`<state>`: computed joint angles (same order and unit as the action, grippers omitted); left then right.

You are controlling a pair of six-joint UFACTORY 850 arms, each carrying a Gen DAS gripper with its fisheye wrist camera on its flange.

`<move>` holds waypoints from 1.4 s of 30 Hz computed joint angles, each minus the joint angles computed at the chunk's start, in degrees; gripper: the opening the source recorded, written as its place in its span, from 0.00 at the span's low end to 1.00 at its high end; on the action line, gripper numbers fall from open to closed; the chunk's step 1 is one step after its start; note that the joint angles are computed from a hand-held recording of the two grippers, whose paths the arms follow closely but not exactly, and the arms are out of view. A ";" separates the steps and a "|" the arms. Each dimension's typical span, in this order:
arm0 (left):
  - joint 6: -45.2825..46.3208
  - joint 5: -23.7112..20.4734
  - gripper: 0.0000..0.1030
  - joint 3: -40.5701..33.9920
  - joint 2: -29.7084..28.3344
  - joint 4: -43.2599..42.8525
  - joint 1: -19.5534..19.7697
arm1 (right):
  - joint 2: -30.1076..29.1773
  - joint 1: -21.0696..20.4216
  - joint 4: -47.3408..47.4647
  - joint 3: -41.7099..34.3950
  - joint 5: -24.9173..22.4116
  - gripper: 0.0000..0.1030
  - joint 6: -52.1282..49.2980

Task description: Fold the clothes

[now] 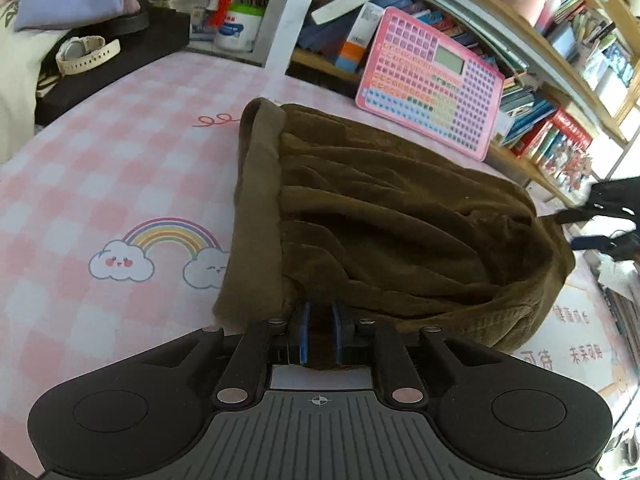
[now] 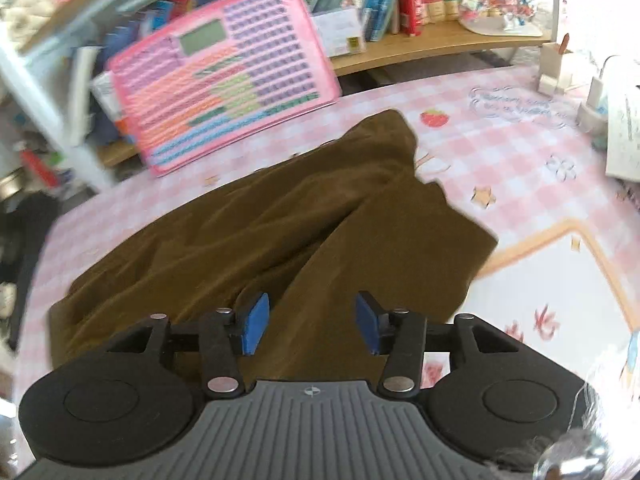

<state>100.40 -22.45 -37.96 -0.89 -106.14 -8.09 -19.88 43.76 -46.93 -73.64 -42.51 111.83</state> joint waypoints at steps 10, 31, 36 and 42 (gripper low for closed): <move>0.55 1.04 0.13 -0.06 0.18 1.94 -0.48 | -6.14 -4.05 10.43 -5.96 -3.63 0.45 -4.24; -4.84 -1.43 0.13 -0.33 0.05 6.48 1.03 | 3.97 3.86 1.20 4.33 -6.21 0.03 8.71; -9.14 -2.78 0.13 -1.39 -0.69 12.23 1.57 | 15.15 12.24 12.68 18.65 -2.30 0.03 21.17; -11.92 -2.76 0.13 -2.78 -1.46 17.43 1.35 | 17.45 15.97 6.93 24.84 0.93 0.29 38.65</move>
